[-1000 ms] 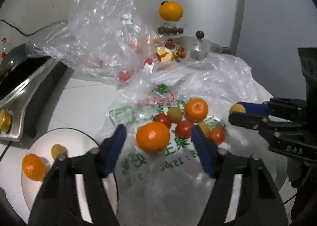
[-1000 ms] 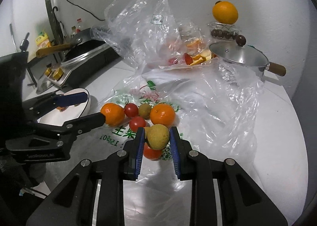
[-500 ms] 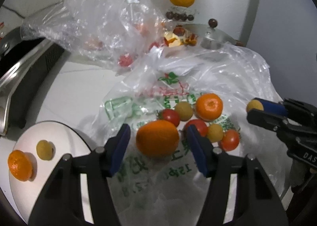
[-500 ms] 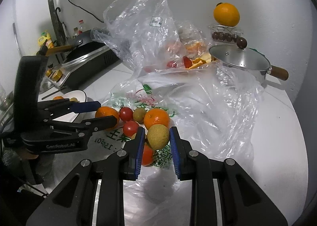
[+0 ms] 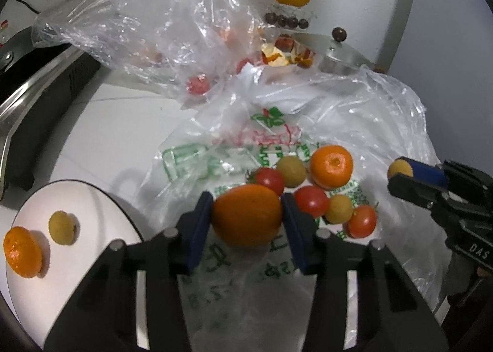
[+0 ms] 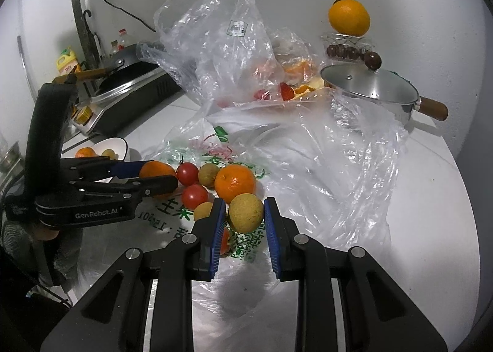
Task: Organize fruits
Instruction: 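Close the left gripper around another large mandarin, then carry the mandarin and yellow fruit over the white plate and lower them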
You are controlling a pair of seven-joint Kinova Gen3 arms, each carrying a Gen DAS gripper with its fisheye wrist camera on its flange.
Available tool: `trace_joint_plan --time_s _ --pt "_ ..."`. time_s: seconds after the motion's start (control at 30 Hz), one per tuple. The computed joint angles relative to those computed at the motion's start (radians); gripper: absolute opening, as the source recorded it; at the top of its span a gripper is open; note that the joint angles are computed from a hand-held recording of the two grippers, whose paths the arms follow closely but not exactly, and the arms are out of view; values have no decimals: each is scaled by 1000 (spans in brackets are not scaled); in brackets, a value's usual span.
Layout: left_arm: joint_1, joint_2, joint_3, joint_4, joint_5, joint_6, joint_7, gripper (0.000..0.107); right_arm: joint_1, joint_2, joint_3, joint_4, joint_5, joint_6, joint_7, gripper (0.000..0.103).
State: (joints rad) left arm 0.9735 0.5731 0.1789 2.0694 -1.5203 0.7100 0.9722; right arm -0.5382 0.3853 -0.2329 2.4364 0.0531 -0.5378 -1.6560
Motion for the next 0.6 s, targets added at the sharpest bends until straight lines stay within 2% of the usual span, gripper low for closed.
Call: trace_joint_plan --time_s 0.6 --pt "61 -60 56 56 -6 137 56 46 -132 -72 35 19 -176 30 100 28"
